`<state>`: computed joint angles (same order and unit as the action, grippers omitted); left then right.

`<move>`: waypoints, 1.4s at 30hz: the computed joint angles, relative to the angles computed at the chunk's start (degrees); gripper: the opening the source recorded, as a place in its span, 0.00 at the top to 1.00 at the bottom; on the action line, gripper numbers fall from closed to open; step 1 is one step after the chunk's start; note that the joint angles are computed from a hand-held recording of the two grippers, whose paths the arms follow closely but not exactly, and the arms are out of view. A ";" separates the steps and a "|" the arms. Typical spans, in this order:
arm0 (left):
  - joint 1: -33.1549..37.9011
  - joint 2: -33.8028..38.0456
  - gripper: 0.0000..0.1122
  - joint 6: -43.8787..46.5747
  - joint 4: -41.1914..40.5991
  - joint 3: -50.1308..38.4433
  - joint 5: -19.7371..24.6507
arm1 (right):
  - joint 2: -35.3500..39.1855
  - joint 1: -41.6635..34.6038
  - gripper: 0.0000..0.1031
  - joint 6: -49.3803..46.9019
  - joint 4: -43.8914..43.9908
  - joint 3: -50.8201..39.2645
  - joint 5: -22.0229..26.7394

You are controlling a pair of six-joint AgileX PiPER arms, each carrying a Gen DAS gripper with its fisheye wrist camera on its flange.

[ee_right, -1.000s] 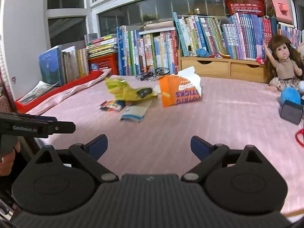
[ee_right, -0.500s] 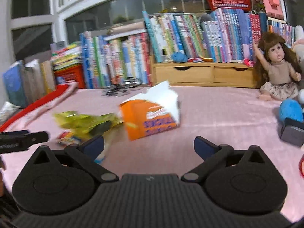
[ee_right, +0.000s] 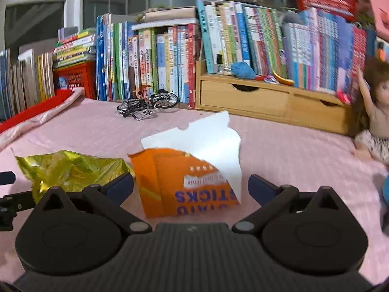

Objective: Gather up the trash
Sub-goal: 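Grasp the colourful snack wrapper with the left tool while the right tool grasps the orange box, then lift the snack wrapper and orange box and carry both toward the bed edge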

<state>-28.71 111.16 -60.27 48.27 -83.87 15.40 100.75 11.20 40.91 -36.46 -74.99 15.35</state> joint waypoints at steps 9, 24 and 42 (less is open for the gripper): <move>1.40 5.28 0.16 21.07 -22.48 -8.19 4.90 | 7.01 0.30 0.00 -7.80 3.56 -7.54 3.77; 1.65 2.26 0.62 24.23 -25.56 -4.50 1.11 | 1.87 -3.35 0.08 -18.24 22.19 -0.37 -2.98; -1.31 -11.03 0.63 3.76 -5.06 9.70 -1.10 | -12.35 -1.23 0.09 3.92 -0.26 13.89 -4.75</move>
<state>-30.02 100.12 -56.50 43.22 -74.17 14.30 88.40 9.97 44.83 -36.72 -61.10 10.60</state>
